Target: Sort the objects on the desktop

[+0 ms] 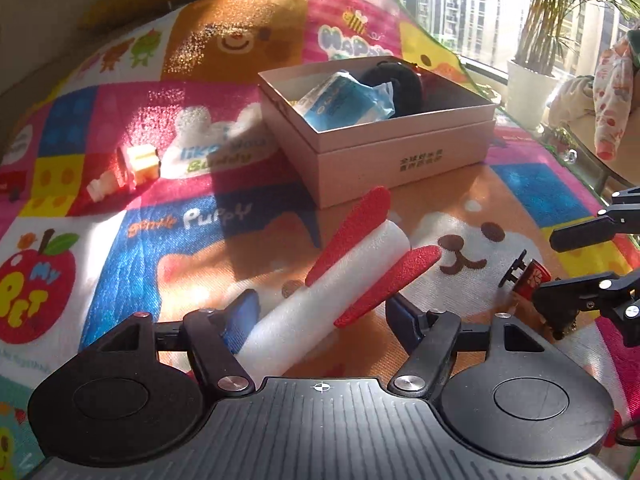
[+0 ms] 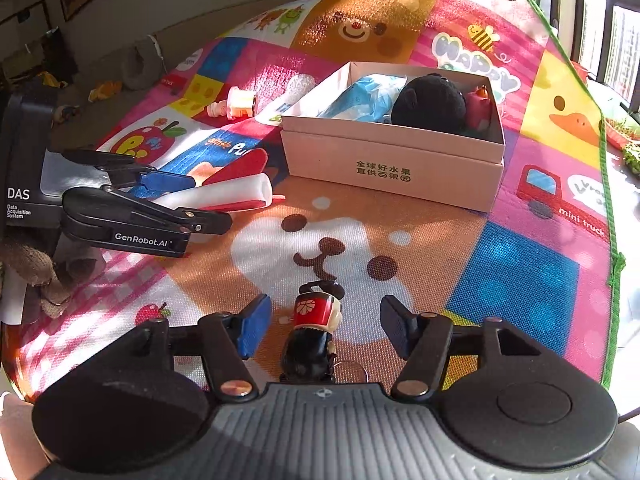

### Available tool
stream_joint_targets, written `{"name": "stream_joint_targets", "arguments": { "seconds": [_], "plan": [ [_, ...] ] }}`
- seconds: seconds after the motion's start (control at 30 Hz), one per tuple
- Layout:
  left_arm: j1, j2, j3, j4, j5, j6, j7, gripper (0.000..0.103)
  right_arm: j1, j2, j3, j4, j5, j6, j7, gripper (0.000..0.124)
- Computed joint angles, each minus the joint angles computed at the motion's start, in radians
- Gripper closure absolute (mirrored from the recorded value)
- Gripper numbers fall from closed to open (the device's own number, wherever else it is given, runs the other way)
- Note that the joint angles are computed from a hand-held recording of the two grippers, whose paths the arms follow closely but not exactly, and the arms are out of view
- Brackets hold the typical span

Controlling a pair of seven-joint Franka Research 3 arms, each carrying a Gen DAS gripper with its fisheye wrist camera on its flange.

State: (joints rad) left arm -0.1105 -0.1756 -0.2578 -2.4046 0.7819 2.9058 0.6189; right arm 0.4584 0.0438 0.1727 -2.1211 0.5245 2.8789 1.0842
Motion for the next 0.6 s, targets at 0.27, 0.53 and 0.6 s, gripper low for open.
{"name": "stream_joint_targets", "arguments": {
  "seconds": [0.27,0.53,0.6],
  "plan": [
    [-0.104,-0.111,0.014,-0.115,-0.263,0.029,0.204,0.009,0.007,-0.009,-0.015,-0.039,-0.16,0.044,0.154,0.054],
    [-0.003,-0.196,-0.106,-0.159,-0.095,-0.066,0.016,0.006,0.005,-0.033,-0.023,-0.103,-0.34,0.122,0.341,0.047],
    [-0.001,-0.205,-0.105,-0.168,-0.08,-0.07,-0.021,0.006,0.003,-0.054,-0.019,-0.13,-0.362,0.136,0.352,0.046]
  ]
}}
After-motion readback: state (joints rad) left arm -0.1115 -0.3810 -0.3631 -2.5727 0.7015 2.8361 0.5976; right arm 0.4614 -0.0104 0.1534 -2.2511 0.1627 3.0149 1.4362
